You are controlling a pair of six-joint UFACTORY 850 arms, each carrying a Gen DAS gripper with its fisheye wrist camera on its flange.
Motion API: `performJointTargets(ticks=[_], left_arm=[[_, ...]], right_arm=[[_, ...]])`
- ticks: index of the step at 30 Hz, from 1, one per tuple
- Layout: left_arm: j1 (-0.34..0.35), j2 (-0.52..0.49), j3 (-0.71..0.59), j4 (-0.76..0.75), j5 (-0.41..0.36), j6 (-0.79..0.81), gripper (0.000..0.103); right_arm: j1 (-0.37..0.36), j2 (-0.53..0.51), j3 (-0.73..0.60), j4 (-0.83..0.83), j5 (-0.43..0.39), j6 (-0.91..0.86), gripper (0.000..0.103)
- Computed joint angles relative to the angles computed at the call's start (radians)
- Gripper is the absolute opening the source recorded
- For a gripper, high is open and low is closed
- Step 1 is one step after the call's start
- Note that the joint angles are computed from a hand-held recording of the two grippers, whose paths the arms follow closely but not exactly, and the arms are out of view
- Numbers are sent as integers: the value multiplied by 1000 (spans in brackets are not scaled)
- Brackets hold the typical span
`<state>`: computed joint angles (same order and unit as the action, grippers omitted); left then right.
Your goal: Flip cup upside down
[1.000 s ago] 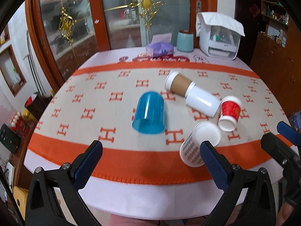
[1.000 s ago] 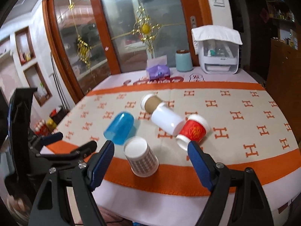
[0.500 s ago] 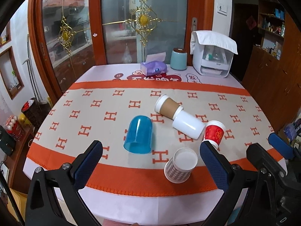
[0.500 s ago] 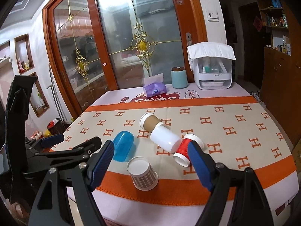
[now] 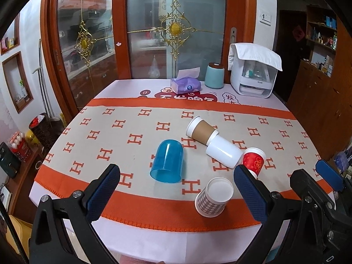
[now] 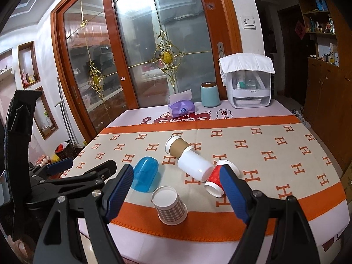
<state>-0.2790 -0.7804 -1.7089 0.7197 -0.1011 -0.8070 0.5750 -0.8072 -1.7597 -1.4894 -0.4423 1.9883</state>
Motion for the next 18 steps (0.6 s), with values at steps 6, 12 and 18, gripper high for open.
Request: performJointTargets(ticks=[6, 12, 18], left_arm=[[-5, 7, 13, 252, -9, -248, 102], [-5, 12, 21, 229, -10, -229, 102], [-5, 11, 22, 211, -25, -214, 102]], right_arm=[[2, 1, 2, 1, 0, 3, 81], [-1, 4, 6, 9, 11, 2, 81], [-3, 6, 11, 13, 18, 3, 81]])
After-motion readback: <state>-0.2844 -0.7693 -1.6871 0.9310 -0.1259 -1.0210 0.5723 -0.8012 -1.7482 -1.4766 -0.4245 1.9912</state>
